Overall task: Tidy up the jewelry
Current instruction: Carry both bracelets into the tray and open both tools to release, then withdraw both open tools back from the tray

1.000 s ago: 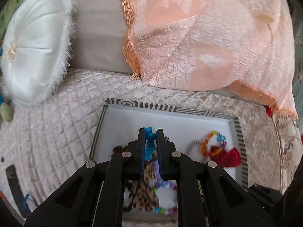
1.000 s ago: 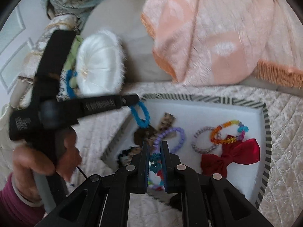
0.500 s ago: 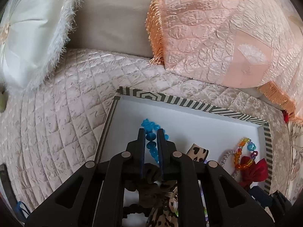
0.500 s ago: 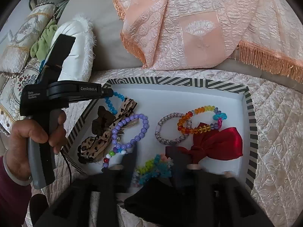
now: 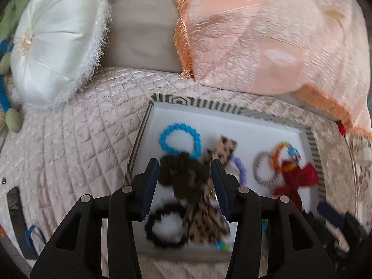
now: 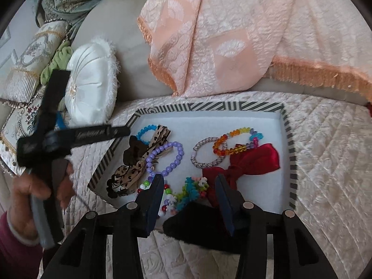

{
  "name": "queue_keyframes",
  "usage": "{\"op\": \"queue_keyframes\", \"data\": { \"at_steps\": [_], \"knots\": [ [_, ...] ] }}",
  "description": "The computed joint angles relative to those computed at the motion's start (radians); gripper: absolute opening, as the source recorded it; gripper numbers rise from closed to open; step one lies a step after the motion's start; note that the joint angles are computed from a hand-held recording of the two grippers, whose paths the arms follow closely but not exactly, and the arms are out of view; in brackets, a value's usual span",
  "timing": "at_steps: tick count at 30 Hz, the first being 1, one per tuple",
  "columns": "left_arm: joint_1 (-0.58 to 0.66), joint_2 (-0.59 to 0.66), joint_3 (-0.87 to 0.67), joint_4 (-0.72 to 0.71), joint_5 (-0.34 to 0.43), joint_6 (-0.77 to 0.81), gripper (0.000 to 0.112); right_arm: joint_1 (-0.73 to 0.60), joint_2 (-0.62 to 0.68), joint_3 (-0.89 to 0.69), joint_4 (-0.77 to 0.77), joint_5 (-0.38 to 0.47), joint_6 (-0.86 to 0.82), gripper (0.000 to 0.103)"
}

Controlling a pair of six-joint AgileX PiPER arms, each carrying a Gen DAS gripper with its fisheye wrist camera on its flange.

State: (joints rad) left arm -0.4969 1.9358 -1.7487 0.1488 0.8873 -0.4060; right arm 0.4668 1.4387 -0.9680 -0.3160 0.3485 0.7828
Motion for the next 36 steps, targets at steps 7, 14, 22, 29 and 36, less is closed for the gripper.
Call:
{"op": "queue_keyframes", "data": {
  "at_steps": [7,14,22,29,36],
  "knots": [
    [-0.093,-0.207,0.266,0.117,-0.092,-0.123,0.046,0.137,-0.066,0.023,-0.37,0.131,0.383,0.044],
    [-0.149,-0.349,0.421,0.234,-0.124,-0.267,0.046,0.252,-0.101,0.03,-0.506,0.26,0.547,0.044],
    [-0.227,-0.464,0.517,0.371,-0.102,-0.427,0.046,0.365,-0.141,0.028,-0.586,0.381,0.677,0.044],
    [-0.285,-0.523,0.548,0.433,-0.065,-0.506,0.046,0.433,-0.166,0.022,-0.6,0.459,0.715,0.045],
    [-0.344,-0.564,0.57,0.502,-0.022,-0.581,0.046,0.5,-0.187,0.015,-0.638,0.54,0.756,0.046]
  ]
}}
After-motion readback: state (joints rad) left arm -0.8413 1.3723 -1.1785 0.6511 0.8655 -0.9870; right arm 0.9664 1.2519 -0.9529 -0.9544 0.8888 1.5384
